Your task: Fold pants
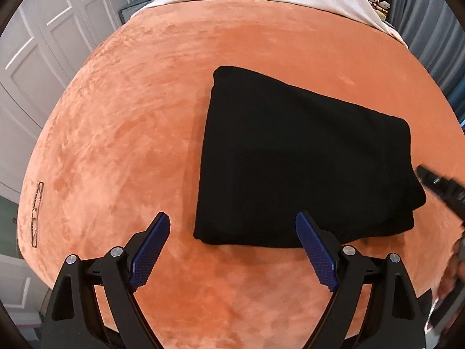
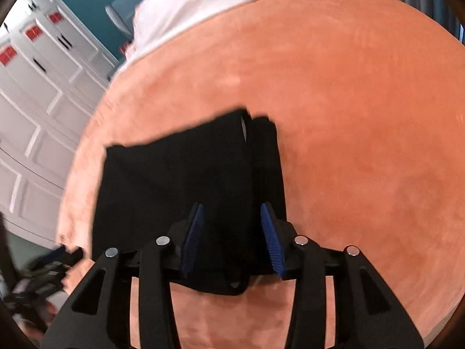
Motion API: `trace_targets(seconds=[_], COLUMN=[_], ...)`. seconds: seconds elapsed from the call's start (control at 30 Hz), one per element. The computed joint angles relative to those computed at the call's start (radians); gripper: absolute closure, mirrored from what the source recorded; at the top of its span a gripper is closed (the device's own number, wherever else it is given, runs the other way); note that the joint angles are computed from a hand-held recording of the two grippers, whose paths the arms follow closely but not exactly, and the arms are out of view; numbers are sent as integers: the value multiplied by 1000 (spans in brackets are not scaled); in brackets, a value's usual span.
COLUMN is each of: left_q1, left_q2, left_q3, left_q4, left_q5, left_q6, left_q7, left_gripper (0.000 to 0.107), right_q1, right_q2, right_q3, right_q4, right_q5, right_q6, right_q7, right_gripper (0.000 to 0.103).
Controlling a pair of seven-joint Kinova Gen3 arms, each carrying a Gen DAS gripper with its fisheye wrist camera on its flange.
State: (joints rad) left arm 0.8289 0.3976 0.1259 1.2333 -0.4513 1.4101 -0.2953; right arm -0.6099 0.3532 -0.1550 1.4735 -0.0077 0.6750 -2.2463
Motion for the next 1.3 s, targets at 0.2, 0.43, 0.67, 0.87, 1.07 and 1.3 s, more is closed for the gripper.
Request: trace_targets(seconds=[0.2, 0.43, 0.67, 0.87, 1.07, 1.3], left_q1=[-3, -6, -22, -29, -18, -24], left_q2=[24, 72, 88, 105, 119, 81], left_q3=[-3, -16, -27, -32, -40, -43], left_q4=[-37, -97, -93, -94, -104, -48], left_q5=[6, 24, 52, 70, 65, 72], left_q6=[16, 51, 27, 23, 28, 19], left_q7=[-25, -83, -114, -127, -139, -97], left_gripper=[21, 21, 21, 21, 21, 21], right_q1=[65, 48, -31, 80, 6, -162], right_q2=[121, 232, 258, 16, 27, -77], right_q3=[-20, -85, 45, -144, -132, 71], right_q4=[-208, -402, -351, -80, 46, 67], right_q5=[-36, 122, 105, 189, 268, 408], right_q6=[74, 206, 207, -8, 15, 103], right_q7=[127, 101, 154, -25, -16, -284], right_gripper=[25, 99, 90, 86, 90, 75])
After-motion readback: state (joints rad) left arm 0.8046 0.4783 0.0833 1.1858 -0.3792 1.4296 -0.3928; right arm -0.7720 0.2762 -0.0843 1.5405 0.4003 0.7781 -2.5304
